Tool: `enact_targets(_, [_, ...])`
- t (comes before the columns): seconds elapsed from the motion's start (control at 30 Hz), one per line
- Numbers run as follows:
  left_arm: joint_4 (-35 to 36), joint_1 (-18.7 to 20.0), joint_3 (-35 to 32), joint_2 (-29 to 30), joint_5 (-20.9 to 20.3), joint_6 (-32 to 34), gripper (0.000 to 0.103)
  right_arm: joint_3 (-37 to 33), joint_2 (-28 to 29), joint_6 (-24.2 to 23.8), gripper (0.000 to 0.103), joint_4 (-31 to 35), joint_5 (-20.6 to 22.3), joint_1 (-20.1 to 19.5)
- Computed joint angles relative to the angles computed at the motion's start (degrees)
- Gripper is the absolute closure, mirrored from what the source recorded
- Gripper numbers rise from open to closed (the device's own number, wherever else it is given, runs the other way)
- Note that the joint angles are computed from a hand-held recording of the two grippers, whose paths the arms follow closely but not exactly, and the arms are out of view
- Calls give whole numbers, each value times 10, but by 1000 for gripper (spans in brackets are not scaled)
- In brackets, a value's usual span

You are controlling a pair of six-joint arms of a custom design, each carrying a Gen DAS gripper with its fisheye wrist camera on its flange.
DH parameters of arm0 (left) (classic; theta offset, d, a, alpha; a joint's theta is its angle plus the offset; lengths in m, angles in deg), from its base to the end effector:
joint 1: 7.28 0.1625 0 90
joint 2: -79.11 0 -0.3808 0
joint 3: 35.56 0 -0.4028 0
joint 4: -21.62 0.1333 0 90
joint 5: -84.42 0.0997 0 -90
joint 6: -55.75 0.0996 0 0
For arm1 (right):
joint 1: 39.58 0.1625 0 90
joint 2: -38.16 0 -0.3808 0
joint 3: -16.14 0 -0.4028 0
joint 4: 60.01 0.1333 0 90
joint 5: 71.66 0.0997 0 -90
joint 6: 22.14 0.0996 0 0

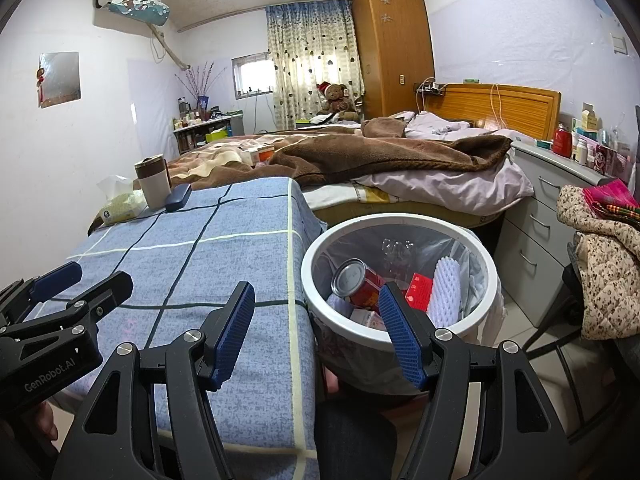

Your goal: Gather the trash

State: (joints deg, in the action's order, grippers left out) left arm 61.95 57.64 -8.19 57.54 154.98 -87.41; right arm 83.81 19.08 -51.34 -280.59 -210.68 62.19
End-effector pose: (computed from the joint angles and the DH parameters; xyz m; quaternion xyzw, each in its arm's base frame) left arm -0.1663 -0.7481 0.1250 0.4163 0.8165 -0.3502 0.1935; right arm 0.2007 -0.6782 0.0745 -0.0146 -0.7386 0.5425 0.3999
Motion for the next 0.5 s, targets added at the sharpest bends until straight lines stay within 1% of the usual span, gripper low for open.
enact_targets(0.5, [-4,0,3,-2,0,1,24,-1,0,1,37,1,0,0])
